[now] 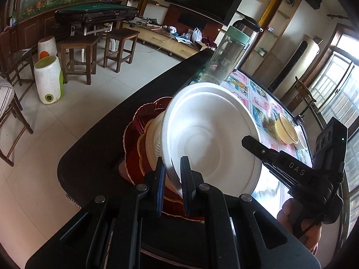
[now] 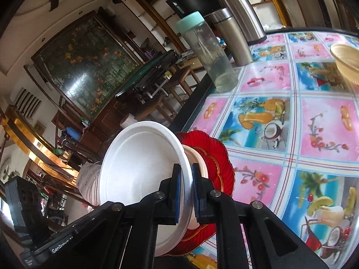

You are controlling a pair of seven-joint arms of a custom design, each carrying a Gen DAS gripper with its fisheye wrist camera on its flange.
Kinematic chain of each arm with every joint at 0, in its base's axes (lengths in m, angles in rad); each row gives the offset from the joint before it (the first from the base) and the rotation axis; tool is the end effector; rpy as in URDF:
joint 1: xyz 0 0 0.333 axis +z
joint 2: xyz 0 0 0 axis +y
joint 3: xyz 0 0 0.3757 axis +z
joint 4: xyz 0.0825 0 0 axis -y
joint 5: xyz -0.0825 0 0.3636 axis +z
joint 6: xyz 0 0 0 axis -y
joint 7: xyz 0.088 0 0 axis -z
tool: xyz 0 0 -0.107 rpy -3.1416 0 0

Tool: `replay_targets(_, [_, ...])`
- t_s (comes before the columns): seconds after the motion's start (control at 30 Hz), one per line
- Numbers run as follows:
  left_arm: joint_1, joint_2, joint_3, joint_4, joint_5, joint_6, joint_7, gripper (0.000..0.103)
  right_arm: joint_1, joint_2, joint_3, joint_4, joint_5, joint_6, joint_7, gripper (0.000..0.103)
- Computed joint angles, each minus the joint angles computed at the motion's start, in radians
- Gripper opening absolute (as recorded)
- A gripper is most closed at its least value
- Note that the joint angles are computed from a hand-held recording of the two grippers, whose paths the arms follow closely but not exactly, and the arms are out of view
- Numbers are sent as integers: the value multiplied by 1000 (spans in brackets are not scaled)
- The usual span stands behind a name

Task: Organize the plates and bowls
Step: 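Lower the white bowl onto the plate stack and open both grippers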

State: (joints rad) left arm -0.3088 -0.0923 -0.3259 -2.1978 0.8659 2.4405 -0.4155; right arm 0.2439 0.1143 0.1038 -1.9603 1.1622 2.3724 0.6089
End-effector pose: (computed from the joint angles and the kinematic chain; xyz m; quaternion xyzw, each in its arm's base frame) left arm 0.4181 -0.3125 0.5263 -0.8555 0.3692 -0.2923 0.2154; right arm 0.5631 0.2122 0.5235 -0.7733 0.4387 0.0943 0.4479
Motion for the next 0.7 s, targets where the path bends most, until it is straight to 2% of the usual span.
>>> replay_targets(0.3, [-4,3,2,6,-33,-20,28,12,0,31,10,15,-9,-4,2,12])
replay_targets(0.4, [-15,10,-8,28,-51,-92,48,21,4,35,14,11,-21,3,6,12])
replay_targets(0.5, [-26,8,-15,39,-49,-152,39,35,4,36,16,7,-25,10,3,12])
replay_targets(0.6, [-42,4,-29,55,-26,-233,21,37,8,33,20,-1,-13,51,-16,13])
replay_targets(0.7, [-64,10,-43,84,7,-308,17,37,0,41,17,9,-12,25,-11,14])
